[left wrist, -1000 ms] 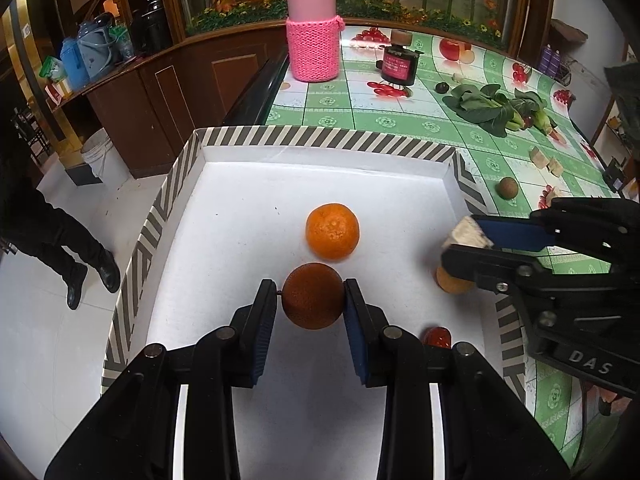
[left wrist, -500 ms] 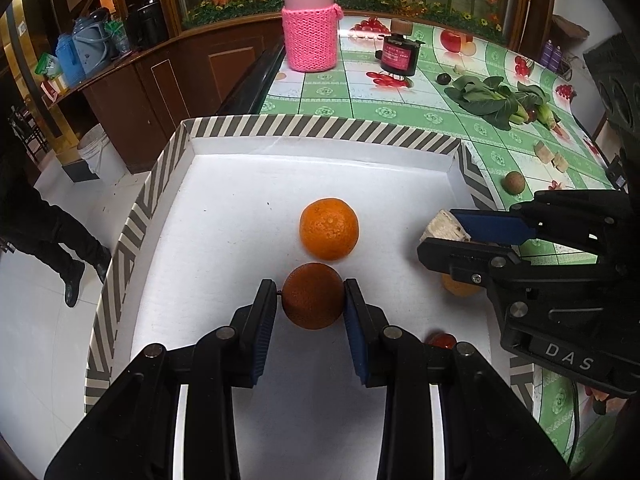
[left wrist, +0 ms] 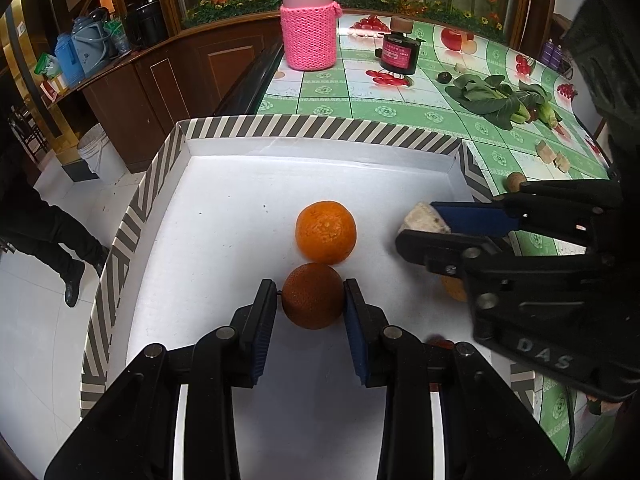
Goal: Organize fruits
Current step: 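Carry both items into the tray and open the right tool over it, then move both open tools back over the fruits on the table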
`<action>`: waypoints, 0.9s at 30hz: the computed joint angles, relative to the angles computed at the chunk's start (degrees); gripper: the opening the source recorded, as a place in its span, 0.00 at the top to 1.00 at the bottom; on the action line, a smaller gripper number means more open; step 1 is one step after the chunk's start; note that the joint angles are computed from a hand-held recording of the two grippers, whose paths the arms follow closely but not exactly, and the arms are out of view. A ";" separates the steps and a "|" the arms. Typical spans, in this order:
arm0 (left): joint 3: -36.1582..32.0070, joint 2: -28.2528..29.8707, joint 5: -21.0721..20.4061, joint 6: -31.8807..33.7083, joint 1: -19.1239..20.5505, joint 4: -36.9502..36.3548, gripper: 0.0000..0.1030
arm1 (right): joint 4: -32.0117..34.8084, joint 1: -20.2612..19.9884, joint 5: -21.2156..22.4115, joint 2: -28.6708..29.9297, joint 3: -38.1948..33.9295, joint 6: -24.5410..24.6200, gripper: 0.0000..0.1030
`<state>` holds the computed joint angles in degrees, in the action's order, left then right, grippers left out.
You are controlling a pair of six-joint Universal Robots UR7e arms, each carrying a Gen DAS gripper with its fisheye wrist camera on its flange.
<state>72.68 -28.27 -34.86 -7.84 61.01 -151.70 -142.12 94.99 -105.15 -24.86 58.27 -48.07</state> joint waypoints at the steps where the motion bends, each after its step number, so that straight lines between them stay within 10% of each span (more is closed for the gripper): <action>1: -0.04 0.10 0.21 0.16 -0.02 -0.10 0.70 | 0.19 0.04 -0.17 0.22 -0.22 0.00 0.74; 15: -0.38 0.40 2.11 -1.11 -0.14 0.83 0.68 | -1.53 -0.39 0.95 -0.44 0.83 0.06 0.67; 20: 0.16 0.11 2.11 -2.23 -0.31 0.17 0.34 | -2.64 -0.84 2.64 -2.90 3.57 0.73 0.60; 27: 0.98 0.48 3.18 -1.08 -1.49 -2.61 0.30 | -7.63 -2.01 4.64 -7.99 10.16 0.49 0.47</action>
<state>73.66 -27.79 -31.68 -8.91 59.52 -154.30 -149.75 92.97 -100.50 -32.85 68.43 -47.58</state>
